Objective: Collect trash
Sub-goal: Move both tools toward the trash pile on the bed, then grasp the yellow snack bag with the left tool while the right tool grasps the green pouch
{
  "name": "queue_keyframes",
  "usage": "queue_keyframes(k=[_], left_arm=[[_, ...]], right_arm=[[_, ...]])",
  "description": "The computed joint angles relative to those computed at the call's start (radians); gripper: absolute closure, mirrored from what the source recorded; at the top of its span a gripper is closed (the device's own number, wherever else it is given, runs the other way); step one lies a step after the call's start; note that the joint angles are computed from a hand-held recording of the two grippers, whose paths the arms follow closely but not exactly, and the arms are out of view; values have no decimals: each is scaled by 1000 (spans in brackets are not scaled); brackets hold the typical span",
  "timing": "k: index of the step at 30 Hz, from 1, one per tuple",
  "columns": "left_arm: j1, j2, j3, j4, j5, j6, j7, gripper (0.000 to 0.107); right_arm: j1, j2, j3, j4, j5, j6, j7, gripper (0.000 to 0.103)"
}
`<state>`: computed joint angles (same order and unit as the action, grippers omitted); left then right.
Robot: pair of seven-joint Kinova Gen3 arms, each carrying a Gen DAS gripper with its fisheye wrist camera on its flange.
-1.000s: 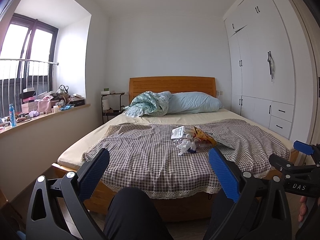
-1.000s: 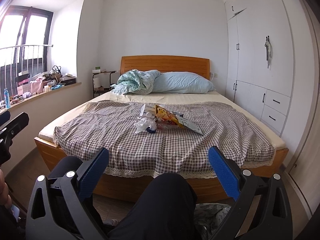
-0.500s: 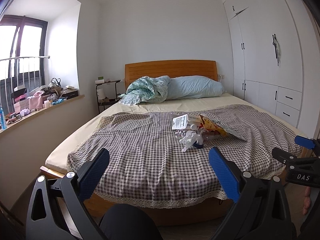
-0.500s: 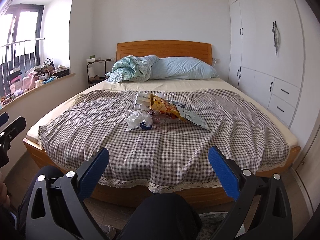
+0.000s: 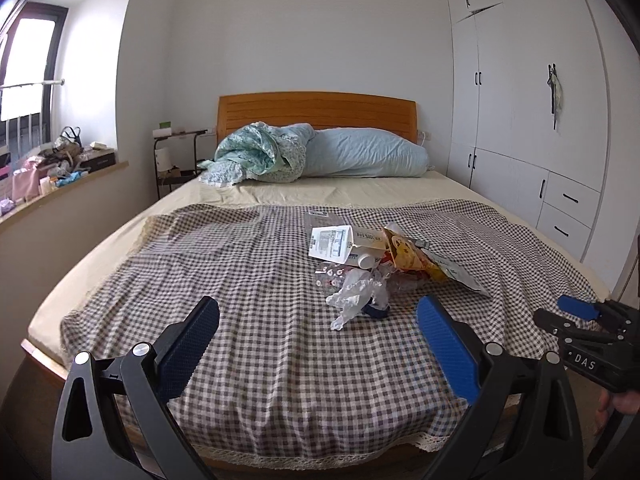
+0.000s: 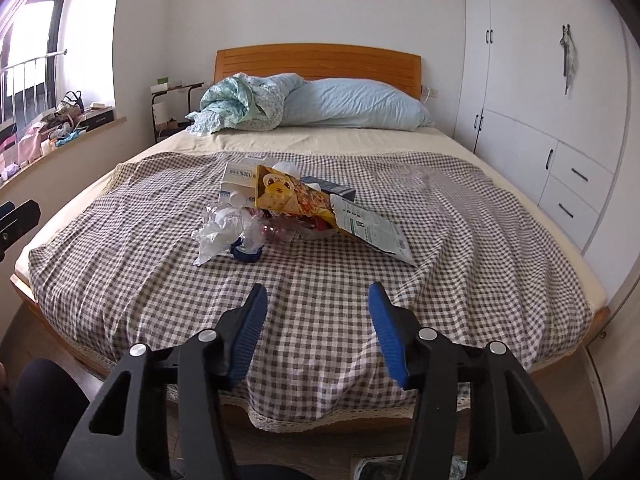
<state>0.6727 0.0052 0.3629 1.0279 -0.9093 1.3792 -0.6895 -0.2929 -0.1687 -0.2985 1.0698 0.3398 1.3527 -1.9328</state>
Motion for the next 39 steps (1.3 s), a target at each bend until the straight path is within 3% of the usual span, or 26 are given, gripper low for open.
queue_keyframes(k=[3,6,7,11,14,18,21,25,27,30,32,36,37,39], left_arm=[[-19,38,-81,-32,106,-67,-25,11],[38,90,-197,-63,139,-91,-60,11],[34,103,-215,-68,152,-103,-70,11],[18,158,-257,-97,196,-137,-104,11],[-47,199,-209,-121,213,-149,-138,11],[-29,243,-271,-155,265,-175,-198,11],[25,269,-379,-173,328,-202,-244,11],[39,319,-460,-221,431,-233,-296,12],[4,343,-450,-250,504,-247,-318,18],[-94,398,-362,-341,626,-207,-355,30],[-149,418,-303,-364,692,-226,-380,30],[-188,533,-220,-526,710,-136,-415,45],[-192,563,-195,-573,695,-98,-416,54],[-187,591,-181,-625,696,-34,-432,56]], right_arm=[[46,34,7,26,-24,-62,87,54],[93,116,-65,16,81,-69,87,62],[82,138,-57,25,122,-89,76,67],[-69,222,76,59,256,-183,110,68],[-120,284,123,68,329,-231,149,68],[-170,351,183,95,418,-289,151,68],[-204,361,232,157,499,-358,126,74],[-189,388,253,143,485,-377,150,99],[-196,364,277,162,486,-407,121,100],[-163,305,269,171,445,-423,101,101],[-124,264,262,180,392,-433,109,101],[-45,202,245,173,279,-412,172,101],[-31,184,239,174,260,-400,172,101],[-12,139,218,187,233,-368,154,101]])
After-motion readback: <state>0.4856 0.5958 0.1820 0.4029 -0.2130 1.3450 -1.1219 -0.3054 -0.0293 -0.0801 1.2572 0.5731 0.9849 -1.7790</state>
